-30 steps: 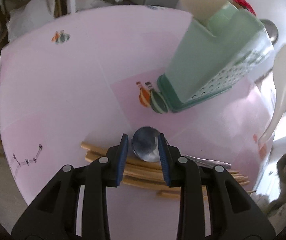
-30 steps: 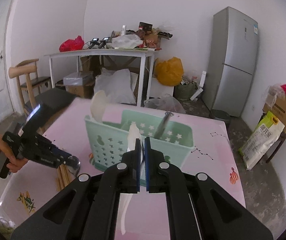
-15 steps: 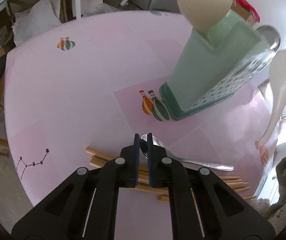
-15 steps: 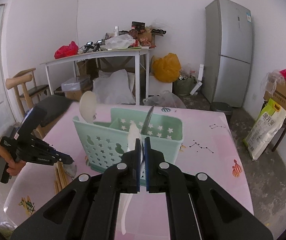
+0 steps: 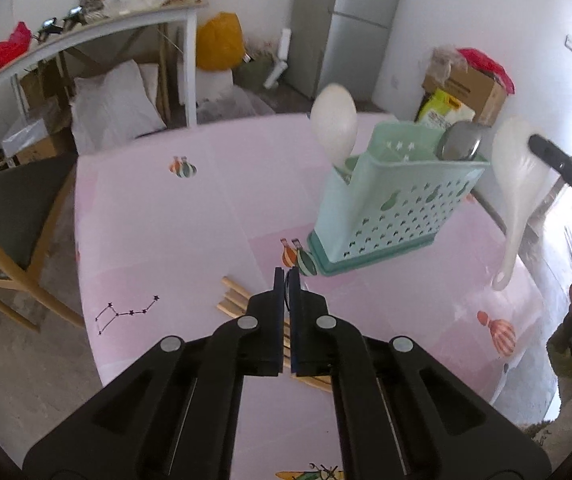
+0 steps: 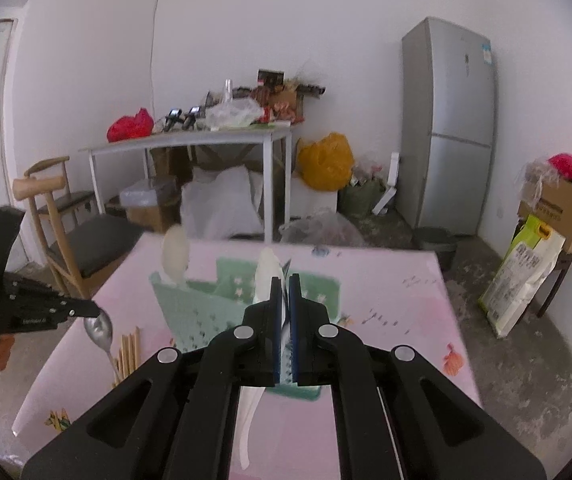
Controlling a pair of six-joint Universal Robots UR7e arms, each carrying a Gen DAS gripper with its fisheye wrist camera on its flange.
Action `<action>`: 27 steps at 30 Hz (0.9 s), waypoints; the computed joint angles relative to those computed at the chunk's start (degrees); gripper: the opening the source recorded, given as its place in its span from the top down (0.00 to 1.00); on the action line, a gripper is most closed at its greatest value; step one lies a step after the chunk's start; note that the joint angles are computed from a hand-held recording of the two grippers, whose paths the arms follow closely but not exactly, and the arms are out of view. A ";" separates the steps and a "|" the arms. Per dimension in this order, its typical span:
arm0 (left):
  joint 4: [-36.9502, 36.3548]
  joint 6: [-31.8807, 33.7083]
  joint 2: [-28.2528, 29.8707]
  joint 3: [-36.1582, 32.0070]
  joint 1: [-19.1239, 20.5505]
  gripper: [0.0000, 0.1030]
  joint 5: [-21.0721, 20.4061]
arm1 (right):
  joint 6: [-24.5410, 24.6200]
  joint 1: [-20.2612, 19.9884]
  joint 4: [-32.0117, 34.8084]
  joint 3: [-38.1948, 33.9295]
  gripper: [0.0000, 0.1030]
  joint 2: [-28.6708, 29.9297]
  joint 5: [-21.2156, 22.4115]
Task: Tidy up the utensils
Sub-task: 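Drop the rice paddle into the holder with the right gripper while the left lifts the silver spoon, then carry the silver spoon to the green holder, lower it in, open the left gripper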
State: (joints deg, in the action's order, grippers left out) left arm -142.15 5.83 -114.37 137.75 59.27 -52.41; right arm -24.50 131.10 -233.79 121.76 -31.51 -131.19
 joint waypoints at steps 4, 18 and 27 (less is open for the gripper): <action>-2.48 0.37 -1.98 1.66 -1.50 1.00 1.55 | -1.33 1.10 -1.54 0.44 0.97 -3.28 0.90; -6.87 -3.79 -7.48 4.74 -8.98 0.99 5.62 | -8.61 0.02 -6.95 -5.94 0.97 -6.57 7.28; -3.21 -7.06 -13.99 4.33 -18.89 0.99 12.12 | -8.60 -6.74 -4.42 -10.75 0.97 -1.08 9.39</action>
